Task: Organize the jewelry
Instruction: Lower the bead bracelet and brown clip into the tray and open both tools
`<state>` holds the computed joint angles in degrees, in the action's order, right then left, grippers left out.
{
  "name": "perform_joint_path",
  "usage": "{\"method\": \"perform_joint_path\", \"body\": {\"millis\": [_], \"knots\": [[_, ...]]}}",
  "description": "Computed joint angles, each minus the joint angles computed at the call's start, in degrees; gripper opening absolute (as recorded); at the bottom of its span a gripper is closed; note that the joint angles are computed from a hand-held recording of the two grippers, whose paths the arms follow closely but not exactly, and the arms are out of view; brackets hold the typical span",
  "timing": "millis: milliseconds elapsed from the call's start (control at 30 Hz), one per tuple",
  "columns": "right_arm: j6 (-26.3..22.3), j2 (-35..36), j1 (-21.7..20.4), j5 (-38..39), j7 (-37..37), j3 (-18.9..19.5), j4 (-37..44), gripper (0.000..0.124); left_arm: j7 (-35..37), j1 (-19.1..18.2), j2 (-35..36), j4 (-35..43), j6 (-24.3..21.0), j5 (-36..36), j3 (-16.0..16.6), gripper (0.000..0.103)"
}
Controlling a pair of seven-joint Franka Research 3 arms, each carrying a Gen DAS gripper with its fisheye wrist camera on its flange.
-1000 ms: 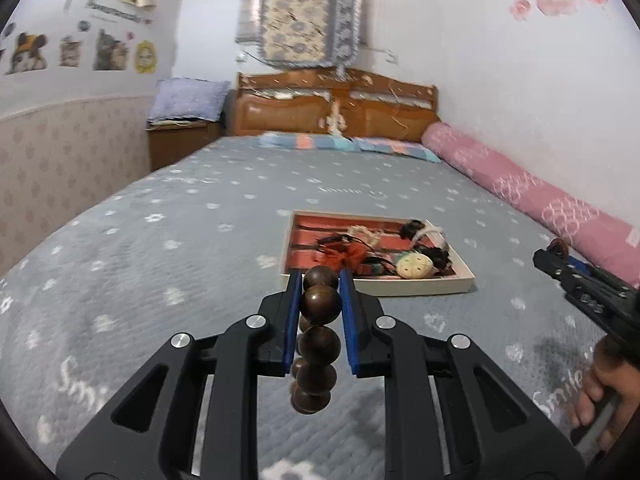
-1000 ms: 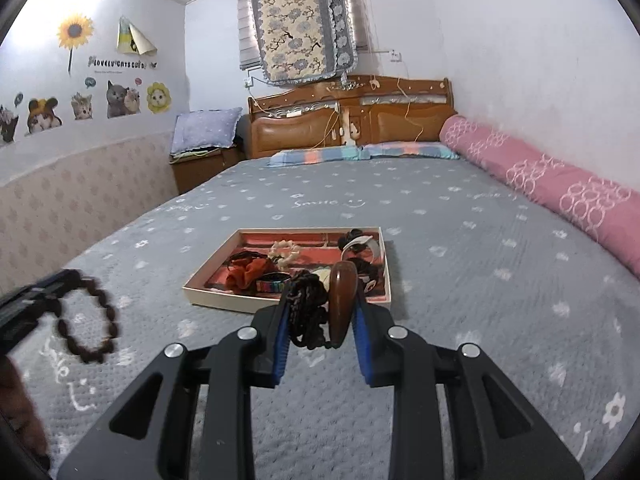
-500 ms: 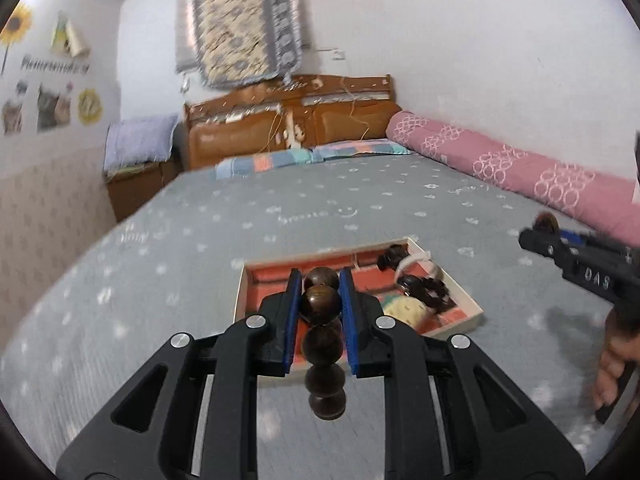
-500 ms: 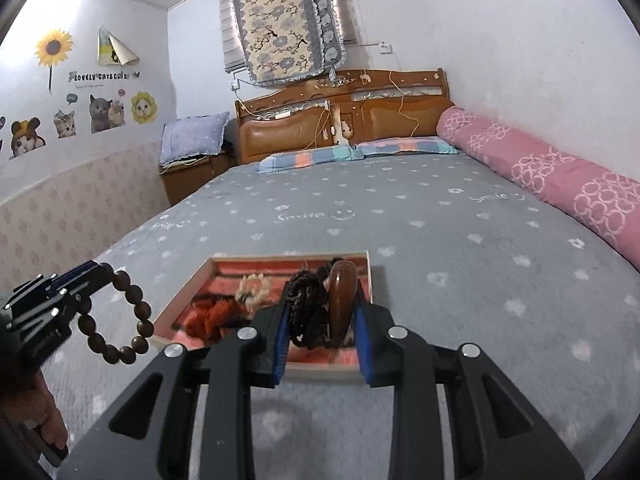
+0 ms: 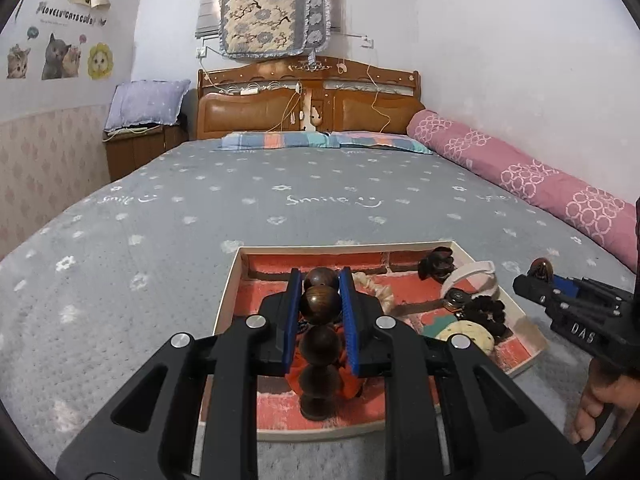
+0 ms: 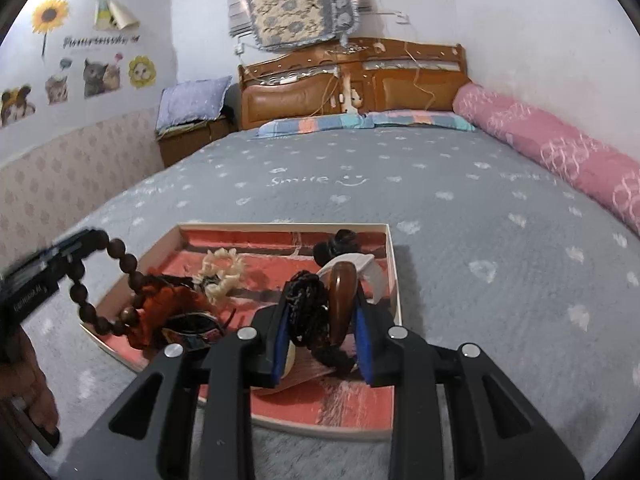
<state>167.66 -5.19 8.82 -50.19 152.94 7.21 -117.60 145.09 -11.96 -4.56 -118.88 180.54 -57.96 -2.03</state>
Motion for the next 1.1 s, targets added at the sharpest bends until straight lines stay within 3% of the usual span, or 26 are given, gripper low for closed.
{"method": "perform_joint_path", "body": {"millis": [100,333,800,1100], "knots": [[0.1,1.4,0.1,-0.3,-0.7,-0.3,0.3,0.028,7.2,-0.7,1.2,1.7,0.8,-7.4,0.2,0.018],[-2.0,2.2,2.0,-0.6,-1.7,-1.4,0.7,0.028,4.5,3.0,2.2,1.1,-1.9,-5.5,-3.0,0.018],[-2.1,3.1,3.1,9.3,-9.3,-2.5,-0.2,0.028,-7.5,5.2,3.0,-1.4,-3.5,9.1,-4.5,0.018],[-3.5,3.7,3.9,11.1,-11.5,-2.9,0.4,0.028,-13.8,5.7,3.4,-2.4,-2.0,15.8,-5.0,0.018]]}}
